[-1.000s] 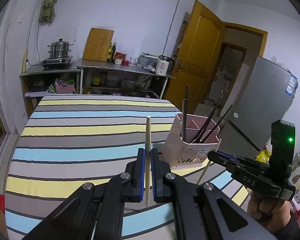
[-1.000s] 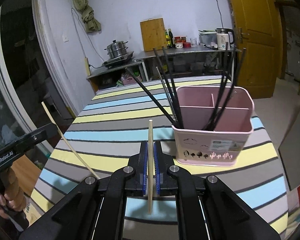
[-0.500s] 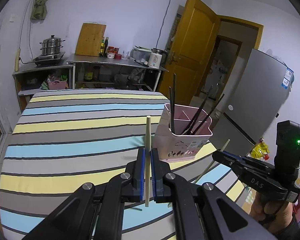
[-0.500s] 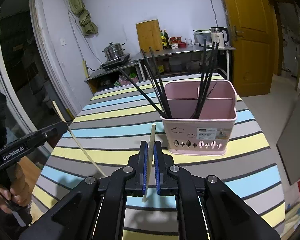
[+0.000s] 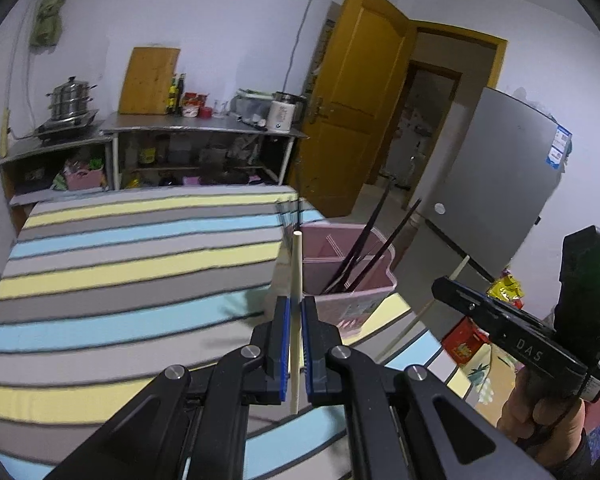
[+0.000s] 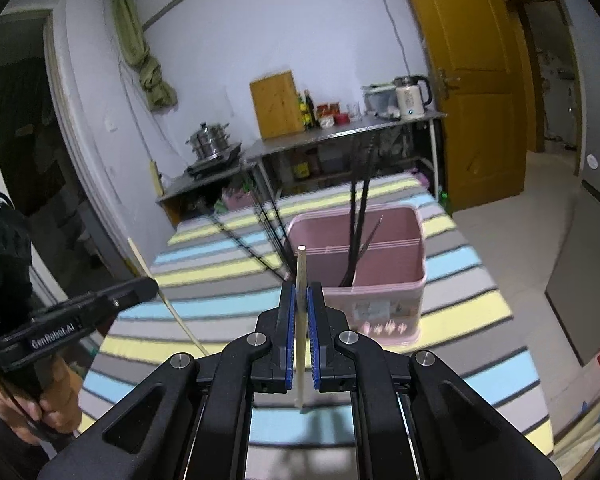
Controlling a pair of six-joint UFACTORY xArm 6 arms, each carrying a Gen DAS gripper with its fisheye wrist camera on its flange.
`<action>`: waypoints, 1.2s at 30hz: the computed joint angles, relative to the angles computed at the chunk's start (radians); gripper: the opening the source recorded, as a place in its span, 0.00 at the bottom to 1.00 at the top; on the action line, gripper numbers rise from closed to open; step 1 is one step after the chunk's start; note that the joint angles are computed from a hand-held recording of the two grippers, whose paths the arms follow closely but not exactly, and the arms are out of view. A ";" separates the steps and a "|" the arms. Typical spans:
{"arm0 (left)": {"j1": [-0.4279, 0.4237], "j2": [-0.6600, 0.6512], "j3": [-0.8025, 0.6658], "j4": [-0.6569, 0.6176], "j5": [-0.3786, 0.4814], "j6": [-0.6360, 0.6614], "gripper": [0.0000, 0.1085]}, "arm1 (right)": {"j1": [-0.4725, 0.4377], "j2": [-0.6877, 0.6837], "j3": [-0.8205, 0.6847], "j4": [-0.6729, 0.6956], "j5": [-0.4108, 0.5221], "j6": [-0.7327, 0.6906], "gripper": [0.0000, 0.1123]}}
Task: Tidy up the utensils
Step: 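Carry the right tool's wooden chopstick over the pink basket while the left tool carries its own, then lower the right tool's chopstick into the basket and open it while the left tool releases its own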
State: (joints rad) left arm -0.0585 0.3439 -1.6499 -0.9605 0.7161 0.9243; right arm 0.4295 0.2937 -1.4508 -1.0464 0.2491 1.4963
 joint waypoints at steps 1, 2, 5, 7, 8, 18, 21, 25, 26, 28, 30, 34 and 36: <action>-0.004 0.008 -0.017 0.001 0.005 -0.004 0.05 | -0.007 -0.005 -0.008 -0.029 0.004 0.028 0.06; -0.010 0.021 -0.046 0.004 0.010 -0.013 0.05 | -0.013 -0.008 -0.014 -0.048 0.006 0.046 0.06; -0.027 0.066 -0.141 -0.001 0.024 -0.038 0.05 | -0.037 -0.013 -0.040 -0.114 0.007 0.120 0.06; -0.031 0.098 -0.210 -0.006 0.035 -0.058 0.05 | -0.046 -0.012 -0.057 -0.154 0.012 0.164 0.06; -0.035 0.118 -0.252 -0.008 0.039 -0.071 0.05 | -0.055 -0.013 -0.069 -0.177 0.013 0.193 0.06; -0.079 0.340 -0.587 0.093 0.018 -0.221 0.05 | -0.106 0.050 -0.176 -0.286 0.008 0.321 0.06; -0.086 0.402 -0.651 0.133 0.018 -0.259 0.05 | -0.112 0.083 -0.198 -0.295 0.000 0.333 0.06; -0.091 0.442 -0.673 0.141 0.018 -0.270 0.05 | -0.116 0.125 -0.220 -0.310 -0.013 0.355 0.06; -0.091 0.447 -0.673 0.139 0.018 -0.269 0.05 | -0.117 0.133 -0.226 -0.311 -0.014 0.355 0.06; -0.093 0.463 -0.678 0.141 0.017 -0.265 0.05 | -0.112 0.151 -0.235 -0.312 -0.009 0.350 0.06; -0.094 0.468 -0.667 0.134 0.014 -0.254 0.05 | -0.107 0.167 -0.243 -0.303 -0.006 0.338 0.06; -0.101 0.455 -0.608 0.128 -0.009 -0.225 0.05 | -0.098 0.187 -0.246 -0.280 0.000 0.304 0.06; -0.101 0.457 -0.599 0.130 -0.007 -0.222 0.05 | -0.094 0.197 -0.246 -0.254 0.004 0.273 0.06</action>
